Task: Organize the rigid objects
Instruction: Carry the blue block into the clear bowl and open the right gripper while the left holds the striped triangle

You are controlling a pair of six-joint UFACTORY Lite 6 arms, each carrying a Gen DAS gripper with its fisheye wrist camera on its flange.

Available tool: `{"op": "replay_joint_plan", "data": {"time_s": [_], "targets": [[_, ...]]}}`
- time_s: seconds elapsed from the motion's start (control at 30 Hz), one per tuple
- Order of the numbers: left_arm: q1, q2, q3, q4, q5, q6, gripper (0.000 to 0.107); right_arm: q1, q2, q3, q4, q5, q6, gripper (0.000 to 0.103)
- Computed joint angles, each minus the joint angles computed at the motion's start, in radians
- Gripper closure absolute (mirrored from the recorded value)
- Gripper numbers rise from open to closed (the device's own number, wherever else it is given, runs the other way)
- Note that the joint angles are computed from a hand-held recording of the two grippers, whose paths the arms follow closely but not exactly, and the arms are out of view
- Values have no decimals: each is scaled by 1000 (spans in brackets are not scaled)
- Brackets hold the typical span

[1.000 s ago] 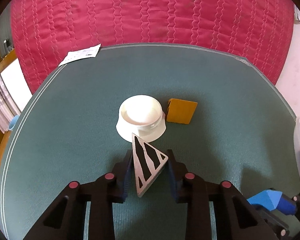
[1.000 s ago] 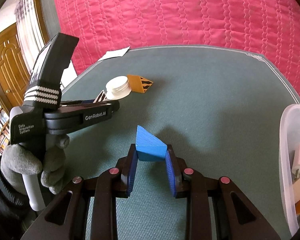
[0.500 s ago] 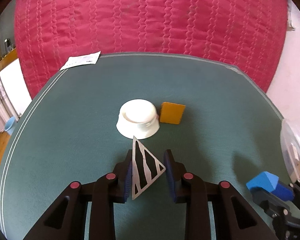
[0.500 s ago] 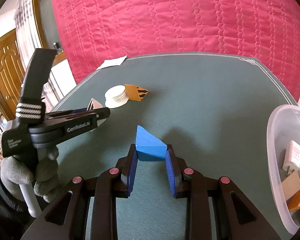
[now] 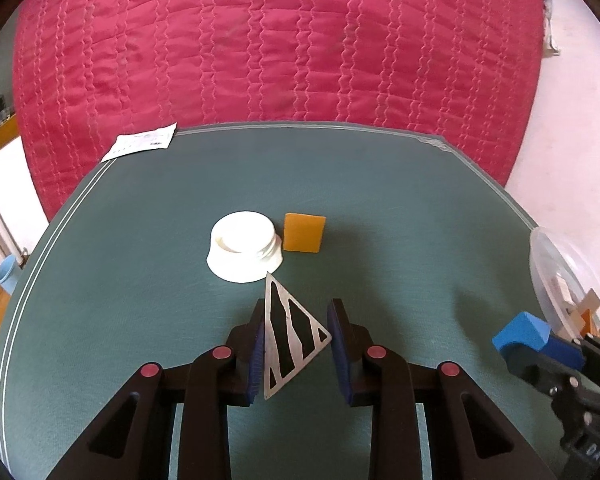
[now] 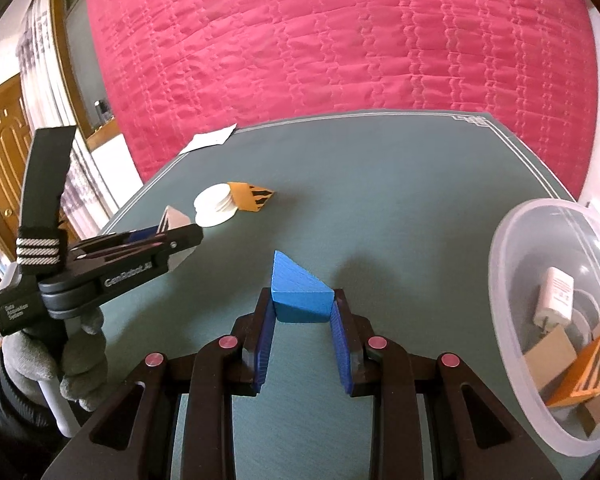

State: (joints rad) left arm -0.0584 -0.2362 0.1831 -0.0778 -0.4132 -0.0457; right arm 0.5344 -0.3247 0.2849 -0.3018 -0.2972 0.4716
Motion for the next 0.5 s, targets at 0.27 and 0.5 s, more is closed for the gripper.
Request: {"op": "replay_joint_plan", "data": {"time_s": [0.27,0.5], "targets": [[-26,-38,-23,28,-2,-16,77,-117,-133,-51,-253,41,216,75],[-46,-45,-29,4,-4,6,77,-351,-249,-78,-794,14,683,75]]}}
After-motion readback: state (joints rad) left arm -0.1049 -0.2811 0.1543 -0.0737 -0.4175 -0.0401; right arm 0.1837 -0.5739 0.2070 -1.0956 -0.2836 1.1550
